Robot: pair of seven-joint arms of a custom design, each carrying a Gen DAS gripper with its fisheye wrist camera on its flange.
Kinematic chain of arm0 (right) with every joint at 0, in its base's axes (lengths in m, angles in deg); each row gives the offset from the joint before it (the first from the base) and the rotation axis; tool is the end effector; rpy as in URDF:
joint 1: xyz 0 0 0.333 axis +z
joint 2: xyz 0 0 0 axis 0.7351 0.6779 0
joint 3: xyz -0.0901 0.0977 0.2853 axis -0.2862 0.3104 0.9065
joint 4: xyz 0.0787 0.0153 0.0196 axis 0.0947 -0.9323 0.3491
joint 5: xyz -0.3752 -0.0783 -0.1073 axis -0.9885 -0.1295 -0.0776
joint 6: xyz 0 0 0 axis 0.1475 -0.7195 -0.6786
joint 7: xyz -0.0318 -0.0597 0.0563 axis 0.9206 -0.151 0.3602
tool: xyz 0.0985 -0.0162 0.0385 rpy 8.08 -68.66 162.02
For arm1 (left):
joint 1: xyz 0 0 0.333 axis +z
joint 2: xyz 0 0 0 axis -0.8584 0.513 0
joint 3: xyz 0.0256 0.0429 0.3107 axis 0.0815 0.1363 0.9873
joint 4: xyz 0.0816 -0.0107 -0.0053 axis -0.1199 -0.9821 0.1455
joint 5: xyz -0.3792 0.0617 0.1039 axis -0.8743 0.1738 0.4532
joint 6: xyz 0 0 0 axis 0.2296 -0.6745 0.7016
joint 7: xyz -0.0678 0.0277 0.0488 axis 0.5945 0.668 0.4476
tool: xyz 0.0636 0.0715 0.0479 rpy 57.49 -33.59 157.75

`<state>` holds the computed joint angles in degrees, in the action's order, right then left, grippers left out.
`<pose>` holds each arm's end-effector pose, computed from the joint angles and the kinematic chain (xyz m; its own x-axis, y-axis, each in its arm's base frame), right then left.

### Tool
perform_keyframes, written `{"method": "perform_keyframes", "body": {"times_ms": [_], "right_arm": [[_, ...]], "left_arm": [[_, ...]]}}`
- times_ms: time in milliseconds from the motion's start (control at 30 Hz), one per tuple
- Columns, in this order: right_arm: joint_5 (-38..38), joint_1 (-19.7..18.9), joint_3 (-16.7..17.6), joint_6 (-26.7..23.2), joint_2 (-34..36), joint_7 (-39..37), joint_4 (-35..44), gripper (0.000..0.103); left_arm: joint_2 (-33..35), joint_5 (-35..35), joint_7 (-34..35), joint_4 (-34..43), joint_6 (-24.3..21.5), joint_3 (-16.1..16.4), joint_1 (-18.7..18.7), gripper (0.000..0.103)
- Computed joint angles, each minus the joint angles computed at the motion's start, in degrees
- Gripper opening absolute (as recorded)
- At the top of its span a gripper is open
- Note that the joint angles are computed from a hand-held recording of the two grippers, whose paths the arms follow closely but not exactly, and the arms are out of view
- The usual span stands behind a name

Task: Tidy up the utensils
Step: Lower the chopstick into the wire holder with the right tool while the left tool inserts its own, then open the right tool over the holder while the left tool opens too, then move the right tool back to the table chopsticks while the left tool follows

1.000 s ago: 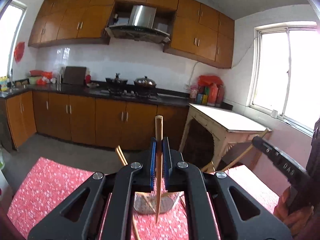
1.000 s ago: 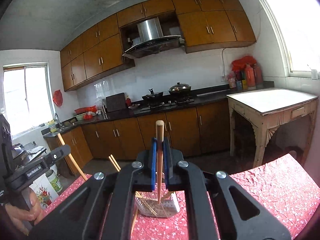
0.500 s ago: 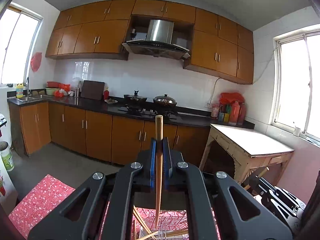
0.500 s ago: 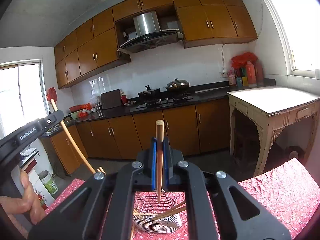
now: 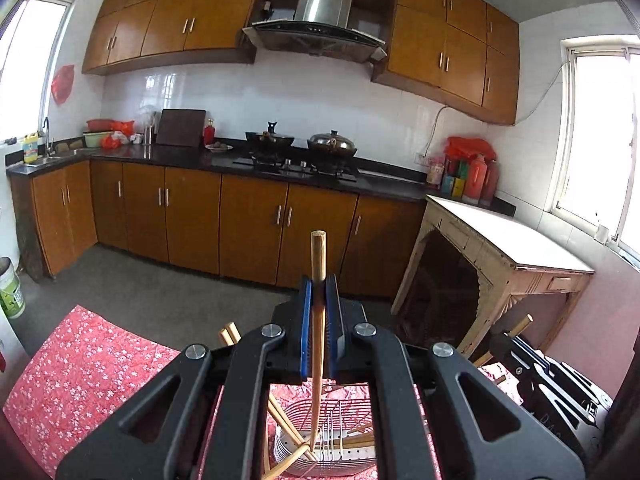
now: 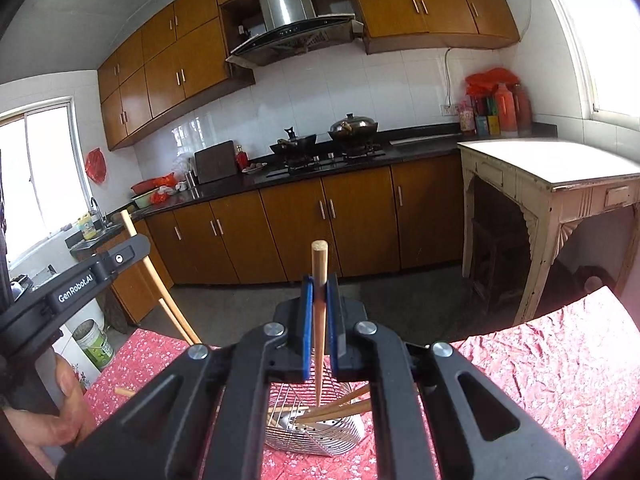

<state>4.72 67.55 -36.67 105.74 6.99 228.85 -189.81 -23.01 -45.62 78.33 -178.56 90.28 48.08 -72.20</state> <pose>0.3942 0.3307 0.7021 -0.2632 -0.9394 -0.2196 -0.3039 0.2968 -0.9053 0.4475 -0.2975 0.7238 -0.4363 -0.8837 0.1698 -0.3848 0.0127 -0.9229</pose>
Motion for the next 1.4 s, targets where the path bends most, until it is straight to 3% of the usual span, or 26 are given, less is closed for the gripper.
{"method": "perform_keyframes", "body": {"times_ms": [433, 500, 533, 600, 667, 833, 1100, 1400], "right_arm": [[1.54, -0.15, -0.48, 0.54, 0.10, 0.30, -1.17, 0.009], [1.12, -0.23, -0.10, -0.88, -0.03, 0.70, -1.00, 0.011], [1.03, -0.17, -0.12, -0.93, -0.28, 0.97, -1.21, 0.018], [0.63, -0.17, 0.28, -2.02, -0.78, 1.57, -1.49, 0.029], [0.61, -0.04, 0.46, -2.81, -1.32, 1.74, -1.81, 0.032], [0.41, -0.04, 1.42, -5.13, -3.37, 2.96, -2.92, 0.040], [2.38, -0.09, 3.52, -11.23, -8.97, 3.81, -6.58, 0.044], [12.38, 2.52, 4.06, -16.96, -19.72, 1.46, -19.65, 0.044]], "left_arm": [[0.35, 0.99, 0.21, 1.00, -3.31, 0.03, 0.02, 0.007], [0.43, 1.34, 0.04, 1.42, -4.21, 0.06, 0.06, 0.007], [0.30, 1.54, -0.10, 1.46, -4.62, 0.10, 0.14, 0.008], [0.09, 2.34, -1.08, 1.66, -5.57, -0.15, 0.53, 0.017], [-0.68, 3.25, -2.54, 1.25, -5.80, -0.36, 1.20, 0.040], [-2.98, 2.65, -2.03, -0.17, -5.85, 0.50, 0.96, 0.045], [-9.35, -0.91, 2.13, -4.80, -5.60, 2.53, 0.55, 0.056], [-19.85, -7.64, 11.63, -16.91, -8.66, 7.97, -0.21, 0.068]]}}
